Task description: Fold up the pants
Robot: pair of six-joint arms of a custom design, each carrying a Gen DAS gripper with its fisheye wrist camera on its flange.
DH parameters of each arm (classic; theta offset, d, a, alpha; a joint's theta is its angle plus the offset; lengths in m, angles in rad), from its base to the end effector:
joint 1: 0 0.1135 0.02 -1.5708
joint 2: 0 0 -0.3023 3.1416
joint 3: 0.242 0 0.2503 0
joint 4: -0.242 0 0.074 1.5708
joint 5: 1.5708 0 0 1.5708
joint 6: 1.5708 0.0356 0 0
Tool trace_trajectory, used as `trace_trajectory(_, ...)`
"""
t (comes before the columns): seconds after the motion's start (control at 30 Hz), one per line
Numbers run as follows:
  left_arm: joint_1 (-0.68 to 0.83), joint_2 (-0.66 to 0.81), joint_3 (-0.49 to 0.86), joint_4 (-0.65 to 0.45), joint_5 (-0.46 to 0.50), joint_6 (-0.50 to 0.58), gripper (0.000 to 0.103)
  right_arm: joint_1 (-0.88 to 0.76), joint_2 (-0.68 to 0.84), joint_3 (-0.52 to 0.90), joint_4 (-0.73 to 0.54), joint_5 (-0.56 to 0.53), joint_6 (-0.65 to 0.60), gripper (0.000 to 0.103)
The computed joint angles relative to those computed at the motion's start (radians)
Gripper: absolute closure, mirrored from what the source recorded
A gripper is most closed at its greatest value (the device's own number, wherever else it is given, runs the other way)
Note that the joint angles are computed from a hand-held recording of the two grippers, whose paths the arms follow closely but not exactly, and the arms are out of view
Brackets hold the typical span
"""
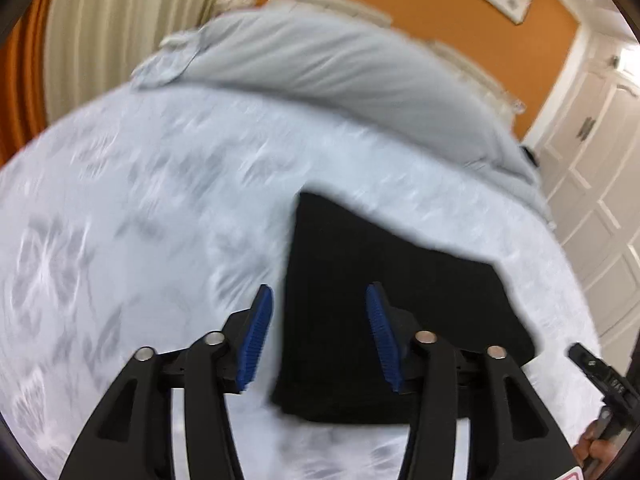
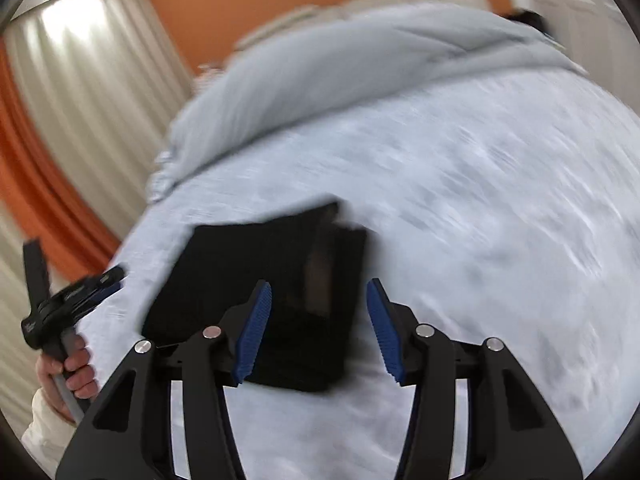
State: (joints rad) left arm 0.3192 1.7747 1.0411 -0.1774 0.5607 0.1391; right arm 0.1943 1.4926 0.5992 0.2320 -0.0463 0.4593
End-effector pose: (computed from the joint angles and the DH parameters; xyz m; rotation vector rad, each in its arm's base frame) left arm 0.3532 0.0968 0.2091 0.0194 2.3520 -0.4743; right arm 0.2763 0.0560 0.1958 0.2735 2.2460 0.4047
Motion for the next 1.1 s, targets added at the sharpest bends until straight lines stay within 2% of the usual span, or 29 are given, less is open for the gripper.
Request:
trace_trajectory(0.1, -0.08, -0.017, 0.037, 0.013, -0.028, -0.057, 0.037, 0.088, 0.128, 0.155, -0.035, 0.037, -0.011, 0.055)
trace_trajectory(0.13, -0.119, -0.004, 0.038, 0.02, -0.074, -0.048, 0.032, 0.098, 0.199, 0.199, -0.042, 0.034, -0.008, 0.056)
trace_trajectory(0.2, -0.177, 0.058, 0.034, 0.037, -0.16, -0.02, 0.031, 0.105, 0.341, 0.265, -0.089, 0.073, -0.005, 0.056)
trace_trajectory(0.23, -0.196, 0.115, 0.044, 0.053, -0.202, -0.012, 0.031, 0.089, 0.401, 0.241, -0.051, 0.066, -0.039, 0.056)
trace_trajectory(0.27, -0.207, 0.191, 0.046, 0.066, -0.25, 0.002, 0.032, 0.094, 0.412, 0.167, 0.088, 0.104, -0.055, 0.056)
trace_trajectory(0.3, -0.207, 0.217, 0.002, 0.129, -0.264, 0.029, 0.031, 0.101, 0.394, 0.143, 0.1, 0.133, -0.067, 0.045)
trace_trajectory(0.33, -0.216, 0.202, -0.092, 0.289, -0.298, 0.071, 0.031, 0.102, 0.363, 0.157, 0.002, 0.139, -0.034, 0.046)
trace_trajectory(0.37, -0.242, 0.154, -0.18, 0.397, -0.359, 0.144, 0.031, 0.096, 0.33, 0.152, -0.035, 0.124, -0.006, 0.046)
trace_trajectory(0.4, -0.254, 0.125, -0.217, 0.42, -0.392, 0.174, 0.033, 0.1, 0.288, 0.153, -0.089, 0.128, 0.017, 0.046)
trace_trajectory(0.43, -0.264, 0.074, -0.243, 0.396, -0.402, 0.198, 0.033, 0.113, 0.21, 0.132, -0.129, 0.146, 0.026, 0.046)
trace_trajectory(0.47, -0.259, 0.018, -0.265, 0.368, -0.372, 0.217, 0.033, 0.133, 0.124, 0.102, -0.153, 0.178, 0.033, 0.045)
trace_trajectory(0.53, -0.221, -0.154, -0.34, 0.335, -0.295, 0.229, 0.031, 0.19, -0.027, 0.071, -0.23, 0.25, 0.067, 0.031)
trace_trajectory(0.57, -0.206, -0.216, -0.362, 0.313, -0.278, 0.233, 0.031, 0.229, -0.105, 0.058, -0.278, 0.301, 0.101, 0.015)
trace_trajectory(0.6, -0.174, -0.321, -0.379, 0.237, -0.247, 0.24, 0.03, 0.276, -0.181, 0.047, -0.326, 0.356, 0.142, 0.01)
trace_trajectory(0.67, -0.12, -0.472, -0.39, 0.097, -0.195, 0.234, 0.024, 0.392, -0.336, 0.02, -0.429, 0.473, 0.232, 0.009)
trace_trajectory(0.73, 0.017, -0.597, -0.379, -0.092, -0.063, 0.268, 0.015, 0.542, -0.408, 0.014, -0.548, 0.611, 0.366, 0.005)
trace_trajectory(0.77, 0.09, -0.644, -0.373, -0.192, -0.007, 0.302, 0.015, 0.618, -0.423, 0.007, -0.596, 0.671, 0.44, 0.005)
trace_trajectory(0.8, 0.147, -0.66, -0.38, -0.243, 0.032, 0.342, 0.015, 0.706, -0.44, -0.007, -0.649, 0.728, 0.53, 0.005)
trace_trajectory(0.83, 0.22, -0.681, -0.39, -0.314, 0.069, 0.405, 0.01, 0.808, -0.433, -0.038, -0.675, 0.777, 0.643, 0.005)
trace_trajectory(0.87, 0.26, -0.698, -0.402, -0.357, 0.086, 0.446, 0.011, 0.906, -0.416, -0.077, -0.672, 0.816, 0.75, 0.005)
trace_trajectory(0.9, 0.323, -0.712, -0.429, -0.406, 0.111, 0.52, 0.011, 0.955, -0.397, -0.102, -0.656, 0.835, 0.803, 0.005)
trace_trajectory(0.97, 0.428, -0.704, -0.493, -0.437, 0.158, 0.643, 0.011, 1.046, -0.263, -0.13, -0.669, 0.854, 0.999, 0.005)
trace_trajectory(1.0, 0.458, -0.689, -0.521, -0.426, 0.173, 0.681, 0.011, 1.026, -0.215, -0.126, -0.667, 0.811, 1.029, 0.005)
trace_trajectory(1.03, 0.478, -0.678, -0.552, -0.395, 0.167, 0.691, 0.011, 1.003, -0.204, -0.148, -0.592, 0.753, 0.991, 0.005)
trace_trajectory(1.07, 0.475, -0.668, -0.573, -0.36, 0.153, 0.681, 0.011, 0.997, -0.199, -0.165, -0.535, 0.732, 0.957, 0.005)
trace_trajectory(1.1, 0.482, -0.656, -0.593, -0.331, 0.156, 0.689, 0.011, 1.02, -0.161, -0.145, -0.56, 0.752, 0.973, 0.005)
